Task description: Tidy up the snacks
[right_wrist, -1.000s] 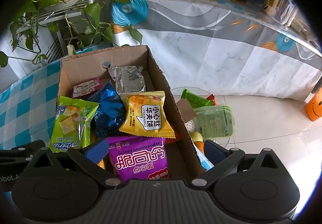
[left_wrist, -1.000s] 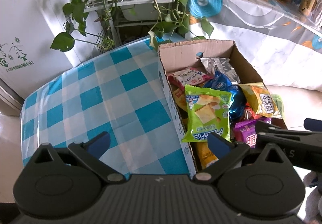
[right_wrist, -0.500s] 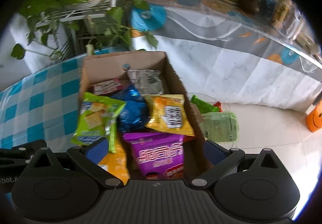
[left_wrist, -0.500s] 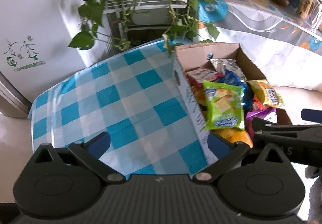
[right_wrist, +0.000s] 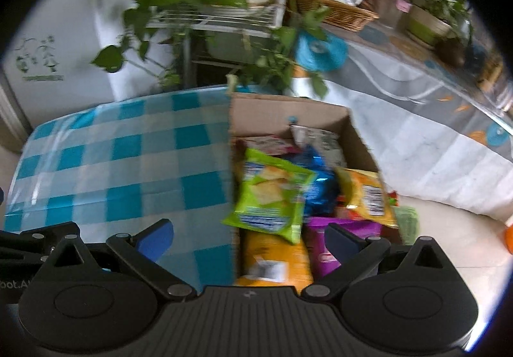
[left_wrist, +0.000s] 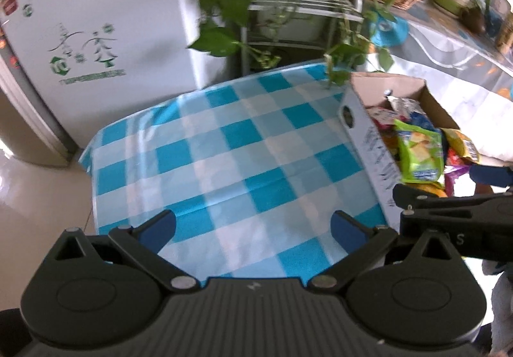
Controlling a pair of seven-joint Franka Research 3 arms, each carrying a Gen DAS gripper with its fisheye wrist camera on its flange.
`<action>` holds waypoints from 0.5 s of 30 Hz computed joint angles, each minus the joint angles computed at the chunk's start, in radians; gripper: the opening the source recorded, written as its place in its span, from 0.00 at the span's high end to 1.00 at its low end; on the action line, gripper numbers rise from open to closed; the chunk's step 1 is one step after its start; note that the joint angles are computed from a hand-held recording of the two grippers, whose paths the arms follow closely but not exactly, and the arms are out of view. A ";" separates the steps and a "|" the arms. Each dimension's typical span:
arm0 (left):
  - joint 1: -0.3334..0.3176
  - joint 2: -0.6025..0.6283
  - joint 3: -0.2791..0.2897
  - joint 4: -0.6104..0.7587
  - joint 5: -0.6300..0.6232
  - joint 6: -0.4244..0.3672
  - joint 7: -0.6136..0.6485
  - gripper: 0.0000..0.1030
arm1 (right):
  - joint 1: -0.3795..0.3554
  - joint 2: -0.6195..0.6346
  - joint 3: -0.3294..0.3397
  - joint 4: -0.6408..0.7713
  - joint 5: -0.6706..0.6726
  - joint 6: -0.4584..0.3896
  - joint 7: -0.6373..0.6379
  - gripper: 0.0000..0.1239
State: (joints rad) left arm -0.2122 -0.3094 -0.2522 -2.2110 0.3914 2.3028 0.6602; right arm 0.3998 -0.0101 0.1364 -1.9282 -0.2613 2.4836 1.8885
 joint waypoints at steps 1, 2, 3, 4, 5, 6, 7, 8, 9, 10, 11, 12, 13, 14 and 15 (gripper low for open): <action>0.002 -0.018 0.008 -0.020 -0.002 0.007 0.004 0.01 | 0.005 0.003 0.004 0.001 0.012 0.007 -0.001 0.17; 0.005 -0.033 0.011 -0.035 0.000 0.013 0.006 0.01 | 0.008 0.003 0.006 -0.001 0.023 0.014 0.000 0.17; 0.009 -0.046 0.013 -0.049 0.005 0.017 0.008 0.01 | 0.013 0.004 0.010 -0.004 0.031 0.024 0.004 0.17; 0.013 -0.060 0.014 -0.063 0.012 0.018 0.010 0.01 | 0.017 0.004 0.012 -0.008 0.035 0.035 0.007 0.17; 0.019 -0.077 0.015 -0.081 0.020 0.021 0.011 0.01 | 0.022 0.005 0.015 -0.010 0.032 0.041 0.012 0.17; 0.022 -0.093 0.019 -0.097 0.021 0.026 0.014 0.01 | 0.027 0.006 0.018 -0.014 0.029 0.047 0.011 0.17; 0.025 -0.111 0.026 -0.116 0.016 0.033 0.019 0.01 | 0.032 0.007 0.021 -0.017 0.024 0.050 0.015 0.17; 0.027 -0.127 0.032 -0.131 0.010 0.038 0.024 0.01 | 0.038 0.007 0.024 -0.020 0.015 0.051 0.025 0.17; 0.031 -0.141 0.037 -0.146 0.005 0.044 0.027 0.01 | 0.043 0.007 0.027 -0.025 0.011 0.053 0.032 0.17; 0.037 -0.157 0.040 -0.163 0.005 0.050 0.029 0.01 | 0.048 0.007 0.029 -0.029 0.009 0.055 0.036 0.17; 0.044 -0.169 0.039 -0.177 0.009 0.053 0.028 0.01 | 0.053 0.007 0.032 -0.035 0.004 0.060 0.041 0.17; 0.053 -0.178 0.038 -0.188 0.016 0.052 0.027 0.01 | 0.058 0.006 0.034 -0.041 0.002 0.064 0.040 0.17; 0.061 -0.183 0.038 -0.196 0.021 0.050 0.029 0.01 | 0.064 0.005 0.037 -0.047 0.008 0.067 0.031 0.17; 0.066 -0.187 0.040 -0.205 0.021 0.050 0.031 0.01 | 0.070 0.006 0.041 -0.052 0.022 0.066 0.014 0.17; 0.070 -0.191 0.045 -0.215 0.019 0.052 0.032 0.01 | 0.077 0.008 0.045 -0.058 0.040 0.067 -0.004 0.17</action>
